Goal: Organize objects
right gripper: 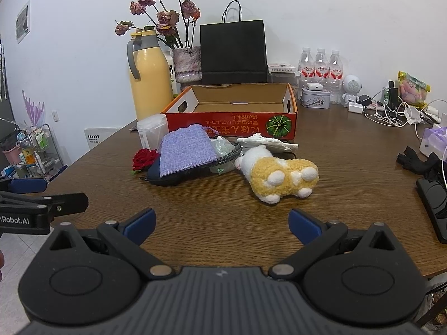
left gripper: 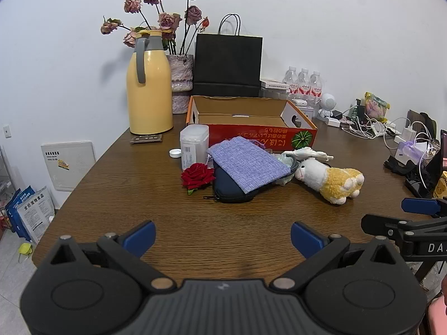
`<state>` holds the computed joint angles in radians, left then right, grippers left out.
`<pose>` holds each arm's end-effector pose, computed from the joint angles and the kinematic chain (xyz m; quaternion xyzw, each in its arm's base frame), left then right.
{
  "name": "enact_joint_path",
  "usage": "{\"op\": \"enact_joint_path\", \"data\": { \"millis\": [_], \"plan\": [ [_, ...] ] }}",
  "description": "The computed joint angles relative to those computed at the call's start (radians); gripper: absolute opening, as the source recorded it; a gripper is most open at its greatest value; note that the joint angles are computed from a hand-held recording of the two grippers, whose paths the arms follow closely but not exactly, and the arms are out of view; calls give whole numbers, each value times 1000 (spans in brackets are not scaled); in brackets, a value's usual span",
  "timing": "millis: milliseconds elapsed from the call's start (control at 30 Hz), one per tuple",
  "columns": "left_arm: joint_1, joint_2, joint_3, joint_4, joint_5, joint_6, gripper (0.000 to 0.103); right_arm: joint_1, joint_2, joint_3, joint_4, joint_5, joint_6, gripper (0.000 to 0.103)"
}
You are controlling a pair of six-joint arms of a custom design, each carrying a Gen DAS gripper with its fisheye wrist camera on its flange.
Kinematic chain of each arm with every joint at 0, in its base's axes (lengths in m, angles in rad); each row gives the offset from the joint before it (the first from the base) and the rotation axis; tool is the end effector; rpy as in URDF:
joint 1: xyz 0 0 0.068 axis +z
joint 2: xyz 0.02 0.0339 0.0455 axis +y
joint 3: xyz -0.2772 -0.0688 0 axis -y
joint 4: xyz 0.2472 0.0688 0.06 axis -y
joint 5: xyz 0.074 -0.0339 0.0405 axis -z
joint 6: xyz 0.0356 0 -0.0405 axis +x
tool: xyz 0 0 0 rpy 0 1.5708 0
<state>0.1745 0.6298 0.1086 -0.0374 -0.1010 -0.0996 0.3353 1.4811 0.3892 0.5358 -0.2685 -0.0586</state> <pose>0.1304 0.0266 0.1477 -0.1436 0.8620 0.0622 0.4822 0.2371 0.0926 0.1407 -0.2333 0.8367 0.1823 0.4608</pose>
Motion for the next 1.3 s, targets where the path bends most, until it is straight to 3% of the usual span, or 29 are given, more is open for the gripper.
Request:
{"op": "enact_joint_path", "data": {
  "millis": [1300],
  "plan": [
    [-65, -22, 7, -29, -52, -33, 103, 1, 6, -1, 5, 1, 0, 103]
  ]
}}
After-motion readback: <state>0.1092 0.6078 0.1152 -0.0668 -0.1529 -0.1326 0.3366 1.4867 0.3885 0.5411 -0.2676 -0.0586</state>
